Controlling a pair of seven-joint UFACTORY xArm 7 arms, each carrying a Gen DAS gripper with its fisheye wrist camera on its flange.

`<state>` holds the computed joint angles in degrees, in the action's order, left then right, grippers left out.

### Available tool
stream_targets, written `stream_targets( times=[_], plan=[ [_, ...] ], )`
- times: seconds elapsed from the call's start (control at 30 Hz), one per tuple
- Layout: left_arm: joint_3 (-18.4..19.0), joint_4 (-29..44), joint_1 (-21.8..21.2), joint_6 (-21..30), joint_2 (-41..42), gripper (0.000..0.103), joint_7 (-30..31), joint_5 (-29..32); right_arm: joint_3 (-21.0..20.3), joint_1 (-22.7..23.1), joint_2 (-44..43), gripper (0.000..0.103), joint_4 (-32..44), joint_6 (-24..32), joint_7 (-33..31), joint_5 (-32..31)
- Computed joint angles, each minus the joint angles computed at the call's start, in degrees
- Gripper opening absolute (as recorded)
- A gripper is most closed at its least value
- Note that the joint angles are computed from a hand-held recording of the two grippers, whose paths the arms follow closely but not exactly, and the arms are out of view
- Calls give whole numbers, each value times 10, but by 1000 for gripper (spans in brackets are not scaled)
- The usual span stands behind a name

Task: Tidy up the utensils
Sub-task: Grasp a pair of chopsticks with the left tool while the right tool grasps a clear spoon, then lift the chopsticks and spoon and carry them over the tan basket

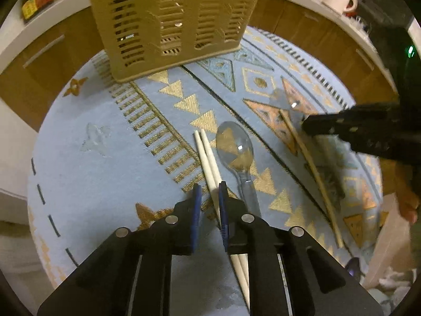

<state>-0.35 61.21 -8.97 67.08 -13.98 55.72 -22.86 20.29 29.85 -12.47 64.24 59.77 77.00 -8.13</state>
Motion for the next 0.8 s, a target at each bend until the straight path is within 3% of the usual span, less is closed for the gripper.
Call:
stream_targets(
  times=[0.07,0.2,0.43,0.63,0.8],
  plan=[
    [-3,1,-2,2,0,12,-1,5,1,0,0,10,5,19,-4,-4],
    [-10,20,-6,27,14,23,-5,14,-2,4,2,10,7,36,-23,6],
    [-30,25,-21,21,19,24,4,61,-8,8,36,11,50,81,-67,18],
    [-47,25,-33,2,18,13,-24,109,-13,22,92,11,121,147,-84,5],
    [-32,5,-37,-12,2,9,-26,77,-18,34,85,10,113,134,-74,-3]
  ],
)
